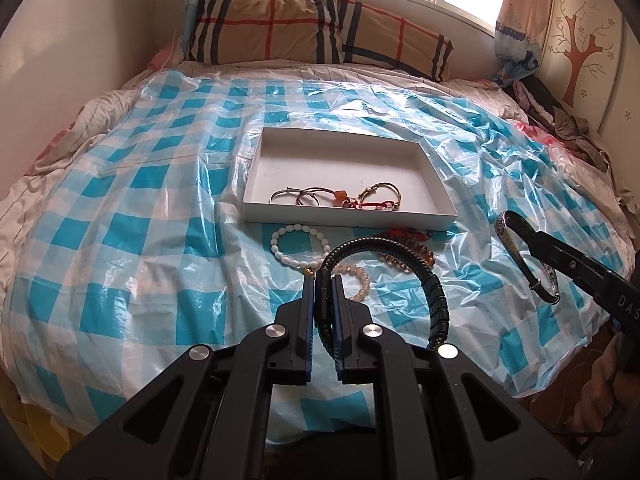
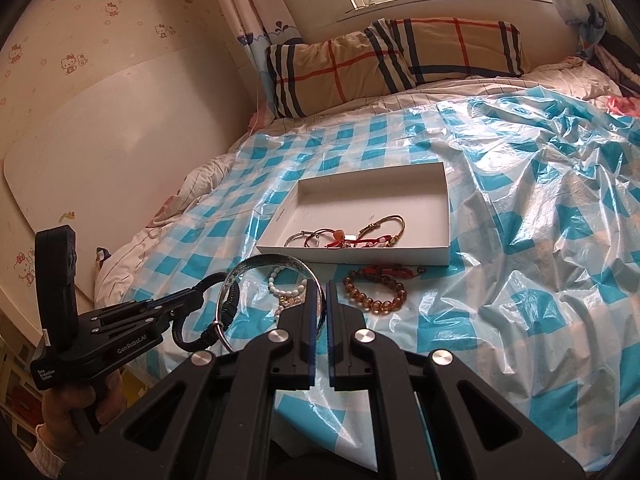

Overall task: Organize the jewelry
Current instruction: 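Lift both held bracelets and carry them toward the white box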

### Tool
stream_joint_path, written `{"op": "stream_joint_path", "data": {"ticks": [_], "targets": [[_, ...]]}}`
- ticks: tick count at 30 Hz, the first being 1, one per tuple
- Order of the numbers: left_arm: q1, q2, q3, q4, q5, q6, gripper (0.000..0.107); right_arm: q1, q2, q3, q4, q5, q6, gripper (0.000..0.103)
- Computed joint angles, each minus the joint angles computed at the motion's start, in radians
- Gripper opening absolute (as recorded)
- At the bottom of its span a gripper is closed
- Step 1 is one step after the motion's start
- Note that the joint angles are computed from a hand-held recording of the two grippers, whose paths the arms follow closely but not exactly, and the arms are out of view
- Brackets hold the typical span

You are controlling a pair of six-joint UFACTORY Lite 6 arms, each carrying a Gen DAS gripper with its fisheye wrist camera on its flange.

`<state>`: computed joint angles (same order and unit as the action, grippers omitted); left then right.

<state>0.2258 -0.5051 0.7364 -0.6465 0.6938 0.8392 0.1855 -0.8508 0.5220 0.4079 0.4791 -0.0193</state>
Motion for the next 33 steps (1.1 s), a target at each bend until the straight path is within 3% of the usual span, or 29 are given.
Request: {"op": "stream_joint_path", "data": {"ticks": [17,33], "targets": [[-0.038,0.025,0.021,0.034,-0.036,-0.038,0.007,0.111,-0.012,0.02,-0.29,-0.035,0.268,0.005],[-0.05,0.11,0.091,0.033,-0.065,-0.039,0.007,0.11,0.014,0.024,-0.298,-0.061,0.262,0.005]]}}
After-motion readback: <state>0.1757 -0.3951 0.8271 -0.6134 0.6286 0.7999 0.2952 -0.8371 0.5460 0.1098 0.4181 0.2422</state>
